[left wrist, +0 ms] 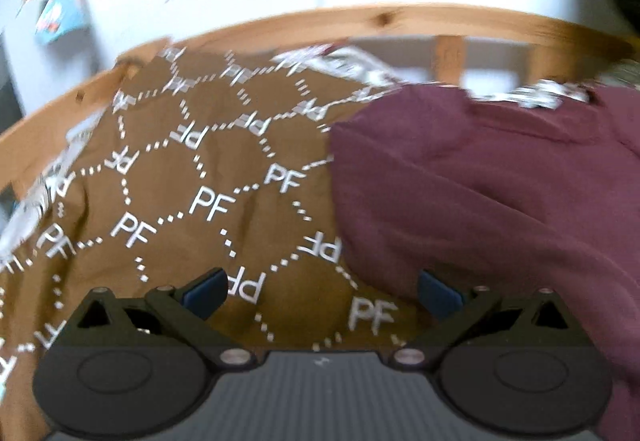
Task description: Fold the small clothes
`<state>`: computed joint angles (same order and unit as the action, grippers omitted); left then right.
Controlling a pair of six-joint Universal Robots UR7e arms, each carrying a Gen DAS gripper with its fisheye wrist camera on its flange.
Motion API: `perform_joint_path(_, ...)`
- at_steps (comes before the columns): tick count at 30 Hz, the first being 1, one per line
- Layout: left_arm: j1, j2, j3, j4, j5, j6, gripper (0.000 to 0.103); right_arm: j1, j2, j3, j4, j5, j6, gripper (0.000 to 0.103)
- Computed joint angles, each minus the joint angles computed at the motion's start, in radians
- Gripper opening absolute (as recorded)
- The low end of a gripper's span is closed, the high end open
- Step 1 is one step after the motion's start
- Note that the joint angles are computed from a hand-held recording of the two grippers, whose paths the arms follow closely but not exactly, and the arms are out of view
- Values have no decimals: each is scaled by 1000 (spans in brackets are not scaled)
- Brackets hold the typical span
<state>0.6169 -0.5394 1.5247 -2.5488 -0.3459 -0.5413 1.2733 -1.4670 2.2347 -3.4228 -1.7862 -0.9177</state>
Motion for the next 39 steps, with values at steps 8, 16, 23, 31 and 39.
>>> perform_joint_path(8, -113, -109, 149, 235, -78, -64, 103, -82, -244, 140, 180, 131, -194, 102)
perform_joint_path(16, -197, -162, 221, 419, -203, -152, 103, -121, -401, 312, 125, 142, -543, 102)
perform_joint_path(23, -237, -176, 278, 385, -252, -112, 103, -155, -293, 393, -189, 199, -690, 98)
perform_joint_path(31, -251, -173, 331, 200, -319, 68, 103, -149, -124, 398, -429, 230, -722, 83)
perform_joint_path(39, -256, -148, 385, -31, -322, 250, 103, -151, -194, 380, -218, 264, -636, 30)
